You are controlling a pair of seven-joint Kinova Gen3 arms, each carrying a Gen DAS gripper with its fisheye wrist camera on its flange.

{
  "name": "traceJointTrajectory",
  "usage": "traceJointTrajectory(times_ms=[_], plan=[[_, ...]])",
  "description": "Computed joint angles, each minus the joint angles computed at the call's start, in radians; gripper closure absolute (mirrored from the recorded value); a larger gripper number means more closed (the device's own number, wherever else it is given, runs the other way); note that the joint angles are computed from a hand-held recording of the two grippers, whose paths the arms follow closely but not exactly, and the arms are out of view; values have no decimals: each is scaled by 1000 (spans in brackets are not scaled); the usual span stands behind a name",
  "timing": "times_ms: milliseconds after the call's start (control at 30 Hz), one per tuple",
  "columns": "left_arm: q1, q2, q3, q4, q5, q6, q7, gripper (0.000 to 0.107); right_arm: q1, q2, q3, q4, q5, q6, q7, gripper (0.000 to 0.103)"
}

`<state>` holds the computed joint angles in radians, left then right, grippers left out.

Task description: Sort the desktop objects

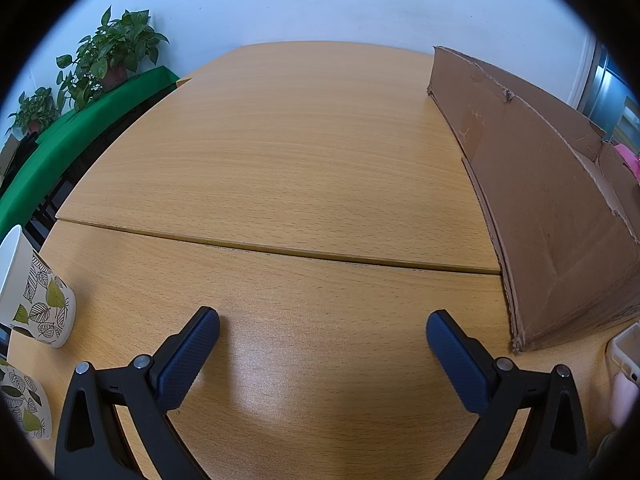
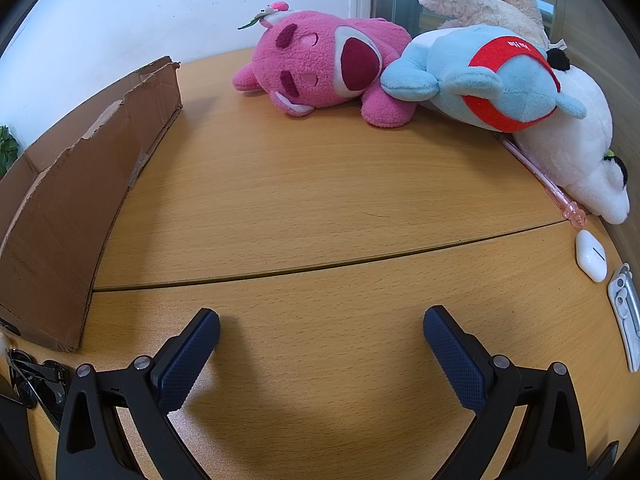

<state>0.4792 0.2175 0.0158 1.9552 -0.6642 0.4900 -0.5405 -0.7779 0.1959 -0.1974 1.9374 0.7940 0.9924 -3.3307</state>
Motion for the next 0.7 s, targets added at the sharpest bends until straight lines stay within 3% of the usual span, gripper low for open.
traceJointTrajectory(times_ms=[467, 700], plan=[[0, 0, 0, 0, -1, 0, 1, 4, -15, 9, 0, -25, -13, 42, -25, 0], [12, -1, 0, -5, -11, 17, 27, 4, -103, 3, -53, -30, -67, 114, -91, 0]])
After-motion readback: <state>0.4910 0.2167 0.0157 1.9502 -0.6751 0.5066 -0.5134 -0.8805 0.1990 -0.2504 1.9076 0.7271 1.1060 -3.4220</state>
